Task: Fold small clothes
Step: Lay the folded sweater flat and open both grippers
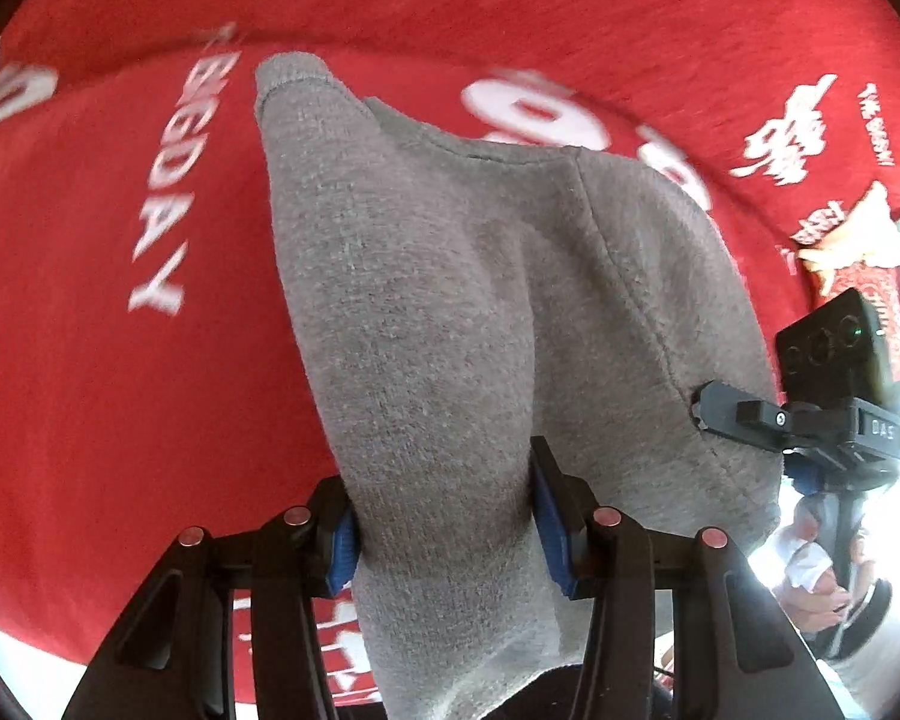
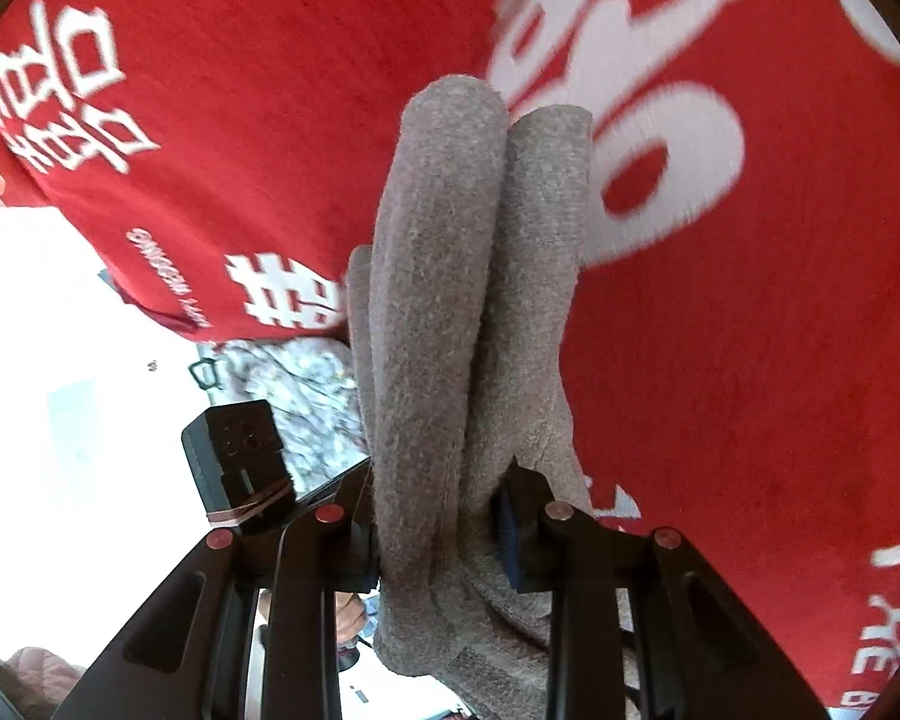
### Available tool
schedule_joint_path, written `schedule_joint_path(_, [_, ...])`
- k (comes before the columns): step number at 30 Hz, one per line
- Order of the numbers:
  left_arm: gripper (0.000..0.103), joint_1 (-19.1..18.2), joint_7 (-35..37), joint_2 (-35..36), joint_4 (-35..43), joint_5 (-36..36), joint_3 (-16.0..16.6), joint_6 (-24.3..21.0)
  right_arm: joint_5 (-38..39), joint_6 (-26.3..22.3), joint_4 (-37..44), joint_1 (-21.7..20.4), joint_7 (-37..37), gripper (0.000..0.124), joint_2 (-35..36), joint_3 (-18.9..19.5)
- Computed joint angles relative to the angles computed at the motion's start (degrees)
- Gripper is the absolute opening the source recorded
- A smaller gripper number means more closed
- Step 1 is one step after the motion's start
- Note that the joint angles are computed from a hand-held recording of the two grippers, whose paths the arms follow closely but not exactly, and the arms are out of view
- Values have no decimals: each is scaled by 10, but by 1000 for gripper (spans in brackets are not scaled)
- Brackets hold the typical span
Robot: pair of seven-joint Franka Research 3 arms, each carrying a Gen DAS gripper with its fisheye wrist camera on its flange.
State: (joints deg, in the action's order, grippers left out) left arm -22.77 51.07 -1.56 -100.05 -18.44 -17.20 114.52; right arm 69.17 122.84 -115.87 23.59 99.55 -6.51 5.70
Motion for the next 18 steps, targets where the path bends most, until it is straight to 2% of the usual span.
schedule_joint_path(2, [50, 0, -15, -5, -12, 16, 0, -16, -42, 4, 8, 1, 35, 35, 6, 7])
schedule_joint_path(5, [50, 3, -17, -38, -51, 0, 6, 12, -123, 2, 13, -2, 85, 39, -6, 9])
schedule_joint_path(8, [50, 6, -28, -55, -50, 33, 8, -2, -221, -24, 22, -10, 128, 38, -20, 9])
schedule_joint_path(12, [50, 12, -47, -86, -77, 62, 14, -12, -344, -66, 46, -15, 176, 15, -20, 16])
schedule_joint_path(18, [50, 5, -92, -41, -58, 135, -2, -59, -446, -86, 64, -6, 189, 14, 6, 29])
